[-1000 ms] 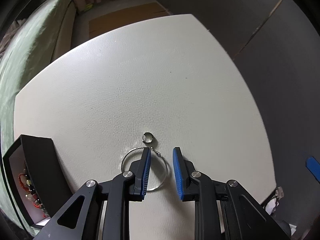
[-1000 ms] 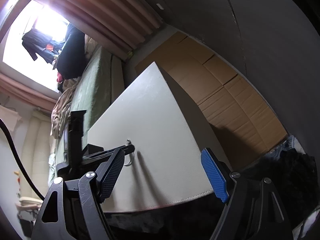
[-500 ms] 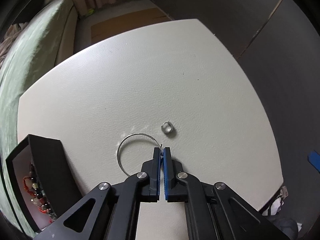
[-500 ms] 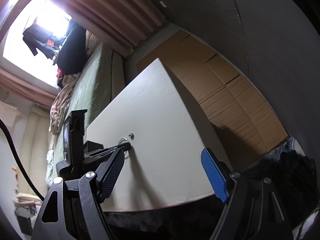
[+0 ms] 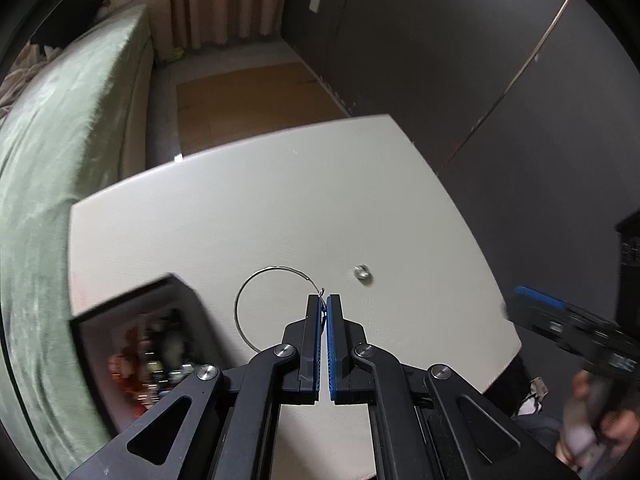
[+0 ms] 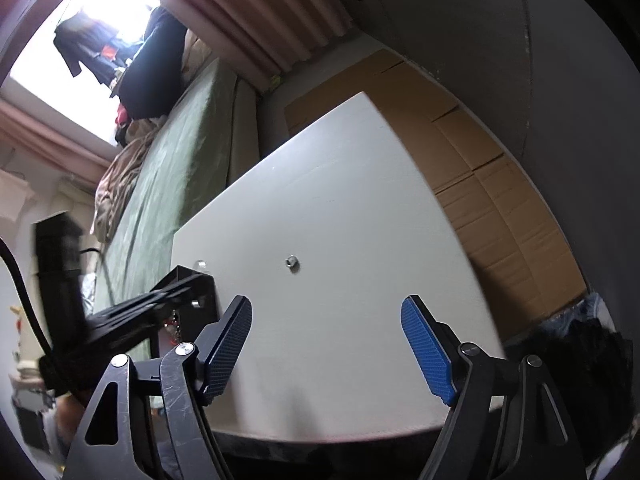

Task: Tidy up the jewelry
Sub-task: 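Carry the silver hoop into the box with left tool while right grasps the silver bead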

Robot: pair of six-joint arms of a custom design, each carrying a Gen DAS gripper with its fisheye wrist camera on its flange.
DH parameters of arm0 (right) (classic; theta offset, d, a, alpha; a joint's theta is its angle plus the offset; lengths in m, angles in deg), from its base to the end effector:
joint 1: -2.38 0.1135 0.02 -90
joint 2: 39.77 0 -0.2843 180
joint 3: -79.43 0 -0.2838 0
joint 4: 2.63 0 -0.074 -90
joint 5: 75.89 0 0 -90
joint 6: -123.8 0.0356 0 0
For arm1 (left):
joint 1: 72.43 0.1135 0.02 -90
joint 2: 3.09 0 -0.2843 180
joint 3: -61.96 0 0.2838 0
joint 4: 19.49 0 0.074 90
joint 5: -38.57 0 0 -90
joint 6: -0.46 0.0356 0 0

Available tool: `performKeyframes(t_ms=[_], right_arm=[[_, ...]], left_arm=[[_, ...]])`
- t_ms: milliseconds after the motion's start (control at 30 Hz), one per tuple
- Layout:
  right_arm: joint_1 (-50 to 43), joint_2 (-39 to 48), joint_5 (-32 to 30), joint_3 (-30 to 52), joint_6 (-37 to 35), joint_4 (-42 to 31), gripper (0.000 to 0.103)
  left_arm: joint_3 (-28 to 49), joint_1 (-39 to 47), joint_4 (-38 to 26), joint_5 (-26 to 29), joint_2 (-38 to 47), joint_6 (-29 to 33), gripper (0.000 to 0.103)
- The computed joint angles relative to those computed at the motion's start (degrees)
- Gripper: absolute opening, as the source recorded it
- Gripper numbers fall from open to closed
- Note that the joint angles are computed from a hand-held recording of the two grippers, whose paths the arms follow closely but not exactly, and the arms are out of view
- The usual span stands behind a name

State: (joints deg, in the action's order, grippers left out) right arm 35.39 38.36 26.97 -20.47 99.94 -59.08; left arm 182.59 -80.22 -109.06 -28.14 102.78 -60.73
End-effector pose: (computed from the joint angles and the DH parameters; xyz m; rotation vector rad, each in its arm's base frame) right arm 0.2629 0.1613 0.3130 0.8121 2.4087 0.4337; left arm 0.3945 -0.0682 0.3563 0.9413 2.6040 -0.4935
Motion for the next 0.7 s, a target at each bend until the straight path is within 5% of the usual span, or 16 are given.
performKeyframes(t_ms=[200,367,500,700], right_arm=[[-1.6,10.9,-2.4,9.8,-5.4,-2.1,0.052],[-2.6,18.7,-3.7,17.8,-10.8,-4.8,0.047],[-2.9,24.3,-3.9,23.3,-13.5,-9.2,0.032],[-2.7,31.0,-2.3,31.2,-17.3,-15.8,0.029]], left_arm=[[8.2,5.2,-4.9,2.4,3.6,3.1,0.002],[13.7,9.2,-7.6,2.8,6.7,4.8,0.002],[17.3,11.4,-9.5,2.8,9.3,5.8,0.002],[20.9,14.0,-12.0,2.2,11.7,8.1,0.002]])
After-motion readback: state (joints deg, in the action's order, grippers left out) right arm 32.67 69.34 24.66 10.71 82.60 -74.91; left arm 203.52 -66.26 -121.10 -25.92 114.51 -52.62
